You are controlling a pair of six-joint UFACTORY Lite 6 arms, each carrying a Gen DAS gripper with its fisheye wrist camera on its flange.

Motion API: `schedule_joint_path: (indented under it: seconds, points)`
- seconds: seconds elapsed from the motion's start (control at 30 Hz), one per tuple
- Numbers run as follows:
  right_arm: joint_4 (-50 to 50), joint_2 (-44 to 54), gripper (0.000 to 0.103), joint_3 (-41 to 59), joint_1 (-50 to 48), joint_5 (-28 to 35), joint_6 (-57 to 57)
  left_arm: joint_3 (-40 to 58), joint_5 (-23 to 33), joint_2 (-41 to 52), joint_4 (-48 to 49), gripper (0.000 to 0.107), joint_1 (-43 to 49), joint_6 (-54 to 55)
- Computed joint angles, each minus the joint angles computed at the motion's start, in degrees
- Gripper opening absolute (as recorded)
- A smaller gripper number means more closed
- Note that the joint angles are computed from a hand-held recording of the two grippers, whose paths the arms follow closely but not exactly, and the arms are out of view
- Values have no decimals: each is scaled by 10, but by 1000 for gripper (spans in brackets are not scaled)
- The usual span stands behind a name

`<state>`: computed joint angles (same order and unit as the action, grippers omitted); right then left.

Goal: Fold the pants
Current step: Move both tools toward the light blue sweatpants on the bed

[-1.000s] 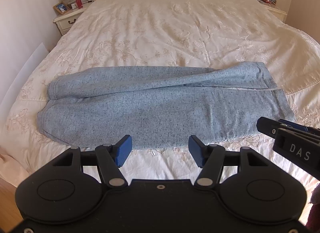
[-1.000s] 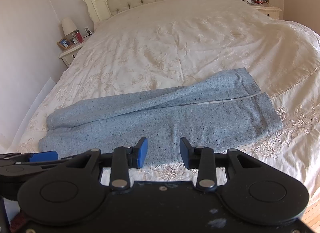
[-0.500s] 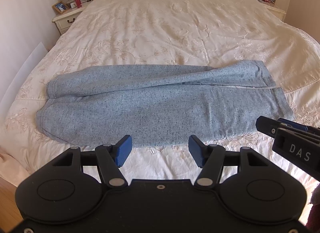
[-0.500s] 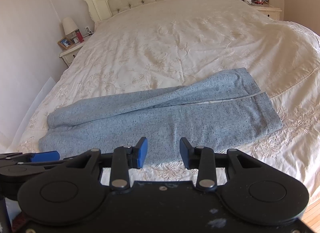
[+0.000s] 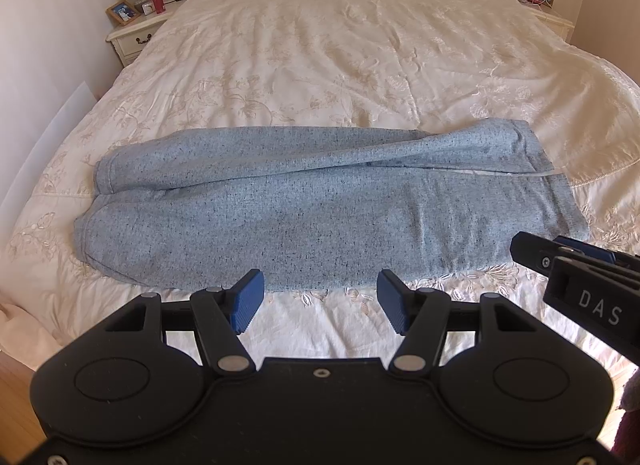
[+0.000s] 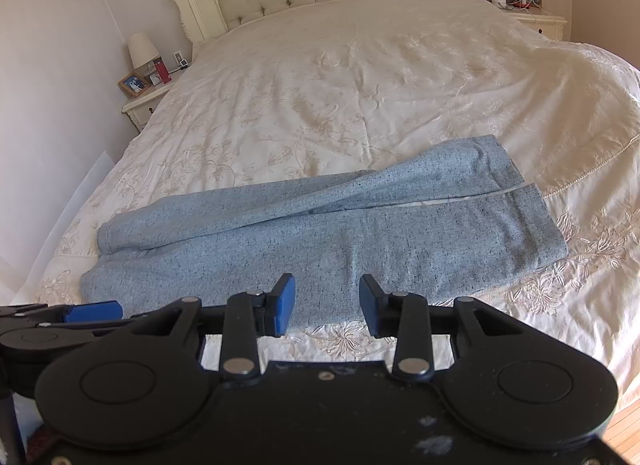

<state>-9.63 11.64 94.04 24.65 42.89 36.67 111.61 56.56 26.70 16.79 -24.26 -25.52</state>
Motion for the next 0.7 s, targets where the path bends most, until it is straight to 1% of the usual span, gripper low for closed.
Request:
schedule_joint_path:
  seconds: [0.43,0.7]
  points:
    - [4,4,38,4,0,1,-3,-12,-6,-6,4,64,0,-4]
    - [18,19,39,24,-7,9,-21,4,1,6,-2,64,3,0]
